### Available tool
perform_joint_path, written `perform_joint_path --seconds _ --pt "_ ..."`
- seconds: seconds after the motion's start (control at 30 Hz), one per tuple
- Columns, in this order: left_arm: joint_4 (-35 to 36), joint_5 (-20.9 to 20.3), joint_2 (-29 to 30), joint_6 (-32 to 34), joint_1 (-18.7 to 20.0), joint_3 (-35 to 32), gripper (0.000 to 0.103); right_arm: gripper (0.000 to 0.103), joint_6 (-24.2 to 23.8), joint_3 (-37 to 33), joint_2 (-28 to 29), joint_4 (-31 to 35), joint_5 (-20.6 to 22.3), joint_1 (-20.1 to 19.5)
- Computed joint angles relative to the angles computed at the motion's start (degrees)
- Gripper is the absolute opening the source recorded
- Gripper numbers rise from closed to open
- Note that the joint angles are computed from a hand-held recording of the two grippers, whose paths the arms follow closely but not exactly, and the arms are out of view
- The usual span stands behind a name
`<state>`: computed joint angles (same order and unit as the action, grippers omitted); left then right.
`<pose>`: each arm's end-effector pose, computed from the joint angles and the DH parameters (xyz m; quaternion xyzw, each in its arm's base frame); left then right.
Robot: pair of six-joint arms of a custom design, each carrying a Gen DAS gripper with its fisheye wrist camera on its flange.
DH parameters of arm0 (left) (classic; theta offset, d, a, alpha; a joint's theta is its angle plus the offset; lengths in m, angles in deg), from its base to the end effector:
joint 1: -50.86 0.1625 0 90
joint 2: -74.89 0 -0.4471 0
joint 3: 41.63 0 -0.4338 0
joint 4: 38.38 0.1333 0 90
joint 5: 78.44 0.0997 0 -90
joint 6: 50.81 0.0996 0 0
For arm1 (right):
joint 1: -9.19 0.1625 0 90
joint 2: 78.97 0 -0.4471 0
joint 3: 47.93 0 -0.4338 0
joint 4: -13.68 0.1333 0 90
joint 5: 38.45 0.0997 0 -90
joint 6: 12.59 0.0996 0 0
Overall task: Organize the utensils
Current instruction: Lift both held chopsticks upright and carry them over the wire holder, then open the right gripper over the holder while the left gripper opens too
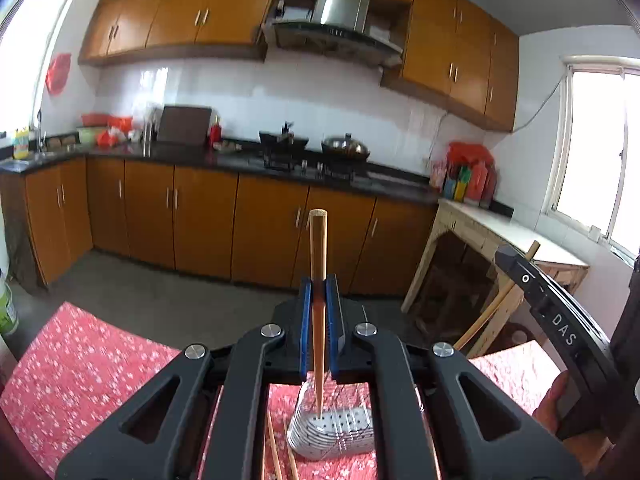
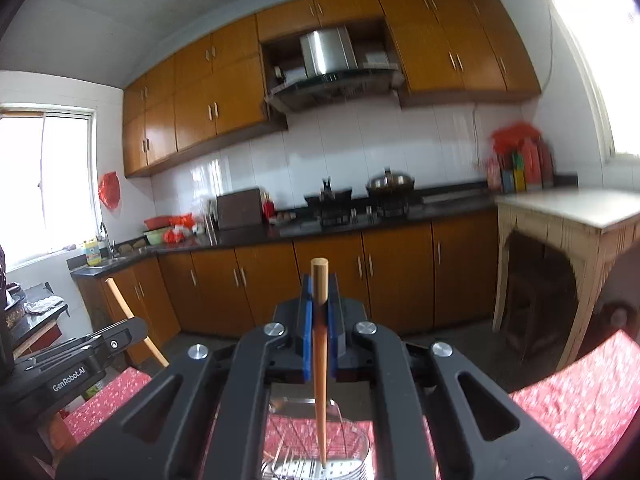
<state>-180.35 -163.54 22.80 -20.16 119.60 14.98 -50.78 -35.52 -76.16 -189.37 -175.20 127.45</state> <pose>-0.1752 -0.8414 0.4874 0.3848 0.8299 -0.3974 0.0719 0.4887 -0.7808 0.1348 0.0804 -0.6685 0.6667 0.3196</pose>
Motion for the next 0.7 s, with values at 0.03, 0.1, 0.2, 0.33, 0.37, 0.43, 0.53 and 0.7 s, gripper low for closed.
perform_joint_path --seconds 0.03,0.1,0.2,0.33,0.37,0.43,0.53,0.7 --pt "0.7 0.2 0.3 -0.1 0.1 -0.4 0.007 0.007 1.4 3.3 -1.6 -0.6 0.0 -0.3" --pt "2.2 0.7 0.8 -0.4 0.4 -1.1 0.007 0.007 5.0 7.9 -4.0 -0.4 -0.4 -1.0" --pt "4.0 1.2 1.5 -0.6 0.5 -2.2 0.007 0.007 9.2 13.2 -6.7 0.1 -0.4 -1.7" --pt "5.2 1.7 1.7 -0.3 0.6 -2.6 0.007 0.008 13.8 17.8 -9.2 1.3 -0.6 -2.5" --pt "5.7 2.1 1.9 -0.4 0.6 -2.9 0.007 0.008 15.8 19.6 -10.2 2.1 -0.5 -2.8" --pt "6.4 2.9 2.1 -0.6 0.6 -3.4 0.007 0.012 17.7 21.0 -11.0 2.6 -0.9 -3.0" --pt "7.4 3.6 2.4 -1.3 0.7 -4.4 0.008 0.026 17.3 21.6 -11.3 1.0 -2.7 -2.8" --pt "6.5 4.0 1.0 -1.8 0.8 -3.5 0.025 0.04 14.2 24.8 -13.0 -5.9 -4.6 -1.6"
